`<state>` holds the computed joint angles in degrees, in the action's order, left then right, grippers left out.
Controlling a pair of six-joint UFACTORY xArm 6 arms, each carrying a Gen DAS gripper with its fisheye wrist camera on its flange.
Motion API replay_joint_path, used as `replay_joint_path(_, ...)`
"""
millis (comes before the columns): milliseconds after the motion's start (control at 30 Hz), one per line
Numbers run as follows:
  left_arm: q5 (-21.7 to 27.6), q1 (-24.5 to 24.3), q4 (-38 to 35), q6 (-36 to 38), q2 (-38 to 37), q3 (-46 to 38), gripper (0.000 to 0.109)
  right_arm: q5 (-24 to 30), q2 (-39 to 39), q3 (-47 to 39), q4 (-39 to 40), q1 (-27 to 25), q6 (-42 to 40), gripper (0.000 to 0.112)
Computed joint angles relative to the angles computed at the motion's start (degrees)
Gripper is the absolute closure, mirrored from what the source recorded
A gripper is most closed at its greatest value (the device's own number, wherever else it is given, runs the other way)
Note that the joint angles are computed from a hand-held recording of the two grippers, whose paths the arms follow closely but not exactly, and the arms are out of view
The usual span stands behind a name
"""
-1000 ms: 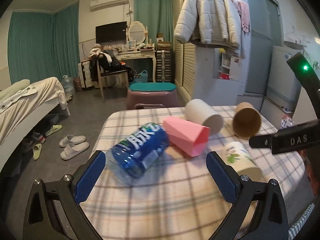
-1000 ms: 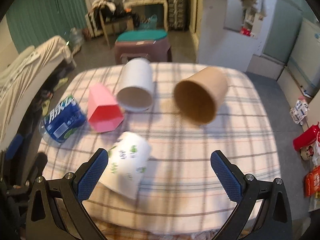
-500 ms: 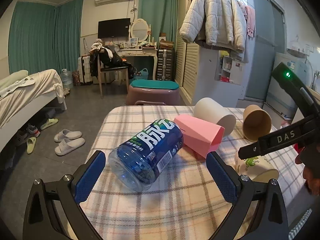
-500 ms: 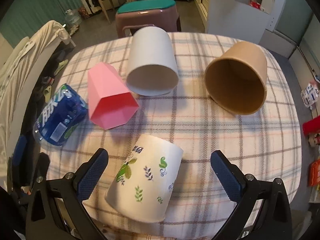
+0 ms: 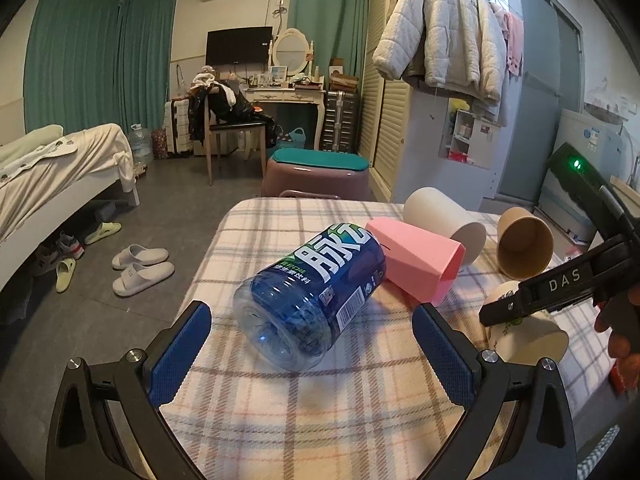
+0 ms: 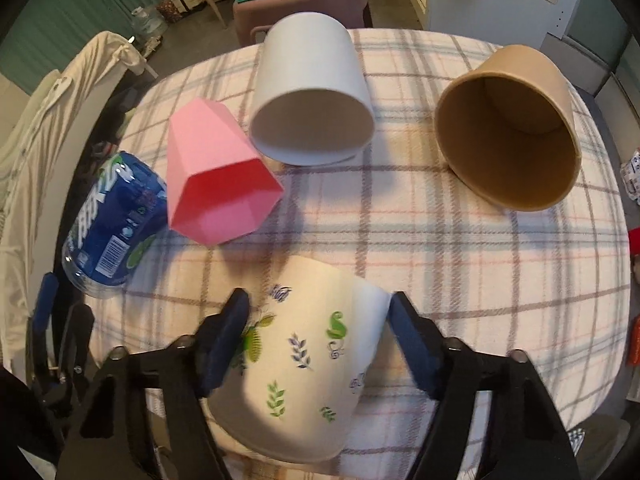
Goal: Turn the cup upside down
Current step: 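Grasp the leaf-patterned cup body with the right gripper and lift it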
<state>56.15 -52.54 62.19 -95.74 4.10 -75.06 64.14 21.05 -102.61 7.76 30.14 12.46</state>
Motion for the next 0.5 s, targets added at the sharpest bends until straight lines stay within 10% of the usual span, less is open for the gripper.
replay_joint_path(267, 2.49, -0.87, -0.58, 1.24, 0.60, -1.72, 0.006, -13.54, -8.86, 11.24, -1.03, 1.21, -5.24, 0.048)
replay_joint_path(500, 4.62, -2.16, -2.30, 3.36, 3.49, -5.40, 0.006, -38.52, -18.17, 28.16, -22.69, 2.61, 0.80, 0.048)
